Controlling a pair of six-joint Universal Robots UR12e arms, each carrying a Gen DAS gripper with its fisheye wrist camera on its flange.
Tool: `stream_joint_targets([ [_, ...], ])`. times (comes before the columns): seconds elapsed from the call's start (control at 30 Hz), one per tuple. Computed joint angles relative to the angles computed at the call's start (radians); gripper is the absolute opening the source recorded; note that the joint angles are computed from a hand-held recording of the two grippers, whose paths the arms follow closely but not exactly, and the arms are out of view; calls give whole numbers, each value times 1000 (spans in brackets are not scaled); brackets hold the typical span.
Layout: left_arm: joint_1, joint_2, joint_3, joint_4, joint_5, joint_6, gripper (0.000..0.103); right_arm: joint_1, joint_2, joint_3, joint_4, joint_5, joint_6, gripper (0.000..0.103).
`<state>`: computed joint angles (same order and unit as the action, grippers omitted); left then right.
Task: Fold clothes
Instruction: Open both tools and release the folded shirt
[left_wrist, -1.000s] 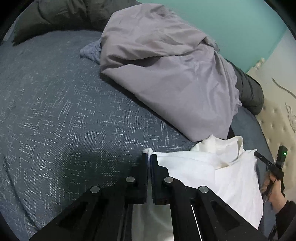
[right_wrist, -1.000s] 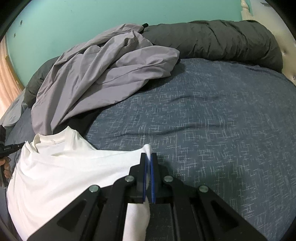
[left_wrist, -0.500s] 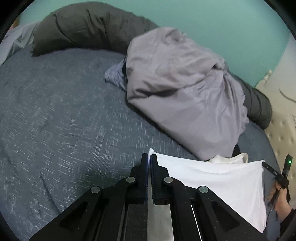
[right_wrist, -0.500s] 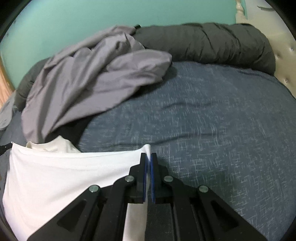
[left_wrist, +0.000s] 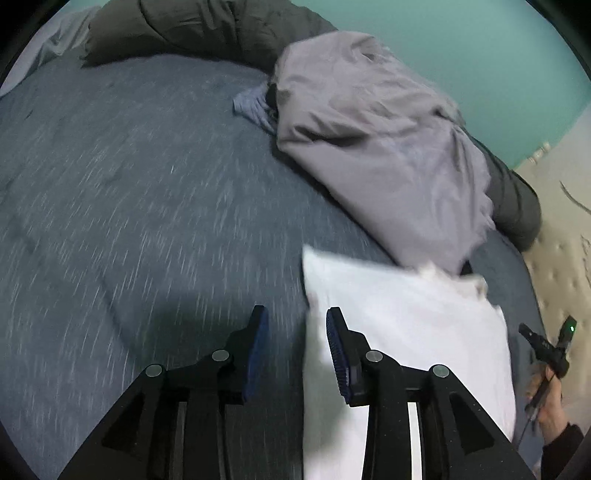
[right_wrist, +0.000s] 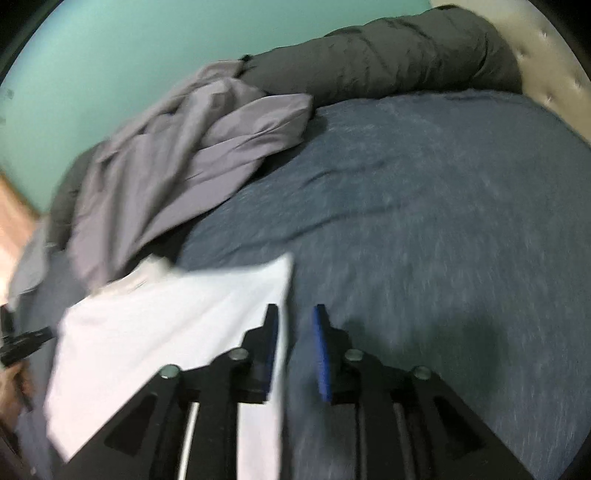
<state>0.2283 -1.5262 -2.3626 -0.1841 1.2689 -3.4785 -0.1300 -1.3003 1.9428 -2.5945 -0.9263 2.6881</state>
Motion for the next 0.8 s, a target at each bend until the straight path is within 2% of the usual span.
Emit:
stream_joint_targets([
  [0.03,1,29,-20,-20,-17,7,39,-18,-18,15,44,20,-33,41],
  [0.17,2,126,-91,-86,-67,23,43,-92,-89,76,270,78,-157,41],
  [0.27,1,193,-145,-111,-86,18,44,-136,-128,120,372,91,-219,41],
  [0.47,-5,287,-222,-128,-97,3,45,-198,-196,204,425,85,-284,41],
  [0.63,-25,318,-249,-132,-92,2,45,-210,-228,242,408,59,-319,41],
  [0.7,-38,321,-254,-128,-85,4,45,-199,-231,248,401,38,-330,41],
  [0.77,-47,318,-257,-122,-82,12,44,-187,-230,254,387,17,-332,34],
  [0.8,-48,315,-260,-114,-85,12,44,-183,-229,257,383,14,-335,16],
])
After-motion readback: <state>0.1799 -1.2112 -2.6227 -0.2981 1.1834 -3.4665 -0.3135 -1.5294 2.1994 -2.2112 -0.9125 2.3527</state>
